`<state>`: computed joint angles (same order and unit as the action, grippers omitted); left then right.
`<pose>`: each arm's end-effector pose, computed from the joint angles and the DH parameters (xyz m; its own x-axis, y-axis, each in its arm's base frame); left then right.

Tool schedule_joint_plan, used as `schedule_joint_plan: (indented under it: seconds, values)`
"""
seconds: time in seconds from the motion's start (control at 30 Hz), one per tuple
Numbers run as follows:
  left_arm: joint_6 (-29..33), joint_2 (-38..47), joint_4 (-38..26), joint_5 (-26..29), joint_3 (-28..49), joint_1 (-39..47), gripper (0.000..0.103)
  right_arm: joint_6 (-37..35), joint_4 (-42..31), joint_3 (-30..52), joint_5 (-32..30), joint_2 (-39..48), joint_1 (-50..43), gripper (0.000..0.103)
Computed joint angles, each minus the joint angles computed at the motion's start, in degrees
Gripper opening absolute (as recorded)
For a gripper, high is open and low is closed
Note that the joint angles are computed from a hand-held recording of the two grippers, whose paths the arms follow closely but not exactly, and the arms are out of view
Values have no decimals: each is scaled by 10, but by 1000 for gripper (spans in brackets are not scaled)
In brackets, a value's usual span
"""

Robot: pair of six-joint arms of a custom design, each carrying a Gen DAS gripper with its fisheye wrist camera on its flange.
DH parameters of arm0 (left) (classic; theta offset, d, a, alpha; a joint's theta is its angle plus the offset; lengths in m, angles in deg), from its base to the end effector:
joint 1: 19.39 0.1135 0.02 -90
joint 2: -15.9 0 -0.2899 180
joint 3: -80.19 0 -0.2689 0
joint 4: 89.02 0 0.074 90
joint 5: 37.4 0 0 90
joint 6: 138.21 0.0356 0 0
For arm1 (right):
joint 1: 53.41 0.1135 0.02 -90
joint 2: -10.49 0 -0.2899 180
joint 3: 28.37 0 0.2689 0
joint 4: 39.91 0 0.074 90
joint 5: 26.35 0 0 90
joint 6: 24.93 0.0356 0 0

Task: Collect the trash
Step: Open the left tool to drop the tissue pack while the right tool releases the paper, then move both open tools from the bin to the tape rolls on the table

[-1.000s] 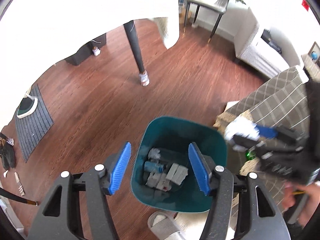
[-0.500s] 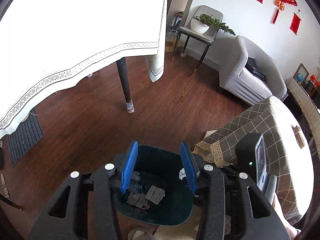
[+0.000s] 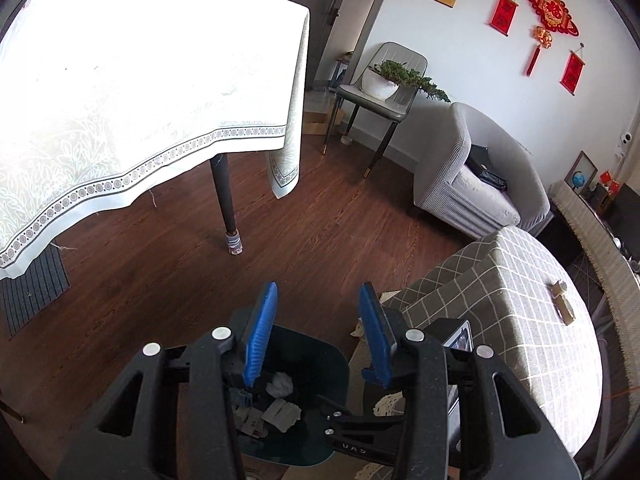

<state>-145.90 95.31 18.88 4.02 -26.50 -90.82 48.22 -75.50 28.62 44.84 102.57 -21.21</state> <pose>0.1062 -0.2323 0.2744 -0.5314 -0.4770 -0.7001 -0.3863 0.8719 -0.3009 0.2360 0.1622 0.1470 -0.5919 -0.6970 -0.4048 -0.8006 0.5664 0.1953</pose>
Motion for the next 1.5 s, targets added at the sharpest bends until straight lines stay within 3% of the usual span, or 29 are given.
schedule_joint_plan:
  seconds: [0.27,0.67,0.77,0.83,1.1,1.5]
  values:
    - [8,64,-58,-37,93,-3,45,-27,-31,-4,-50,-75,-48,74]
    - [58,106,3,-54,154,-8,46,-82,-101,17,-115,-168,-150,68]
    - [69,122,7,-54,174,-5,47,-107,-124,30,-140,-180,-189,58]
    - [80,132,16,-53,184,-3,48,-123,-138,41,-152,-185,-216,58]
    - [137,165,63,-43,220,13,50,-187,-202,115,-220,-174,-352,58]
    - [229,259,101,-4,308,26,57,-229,-197,204,-239,-83,-511,58]
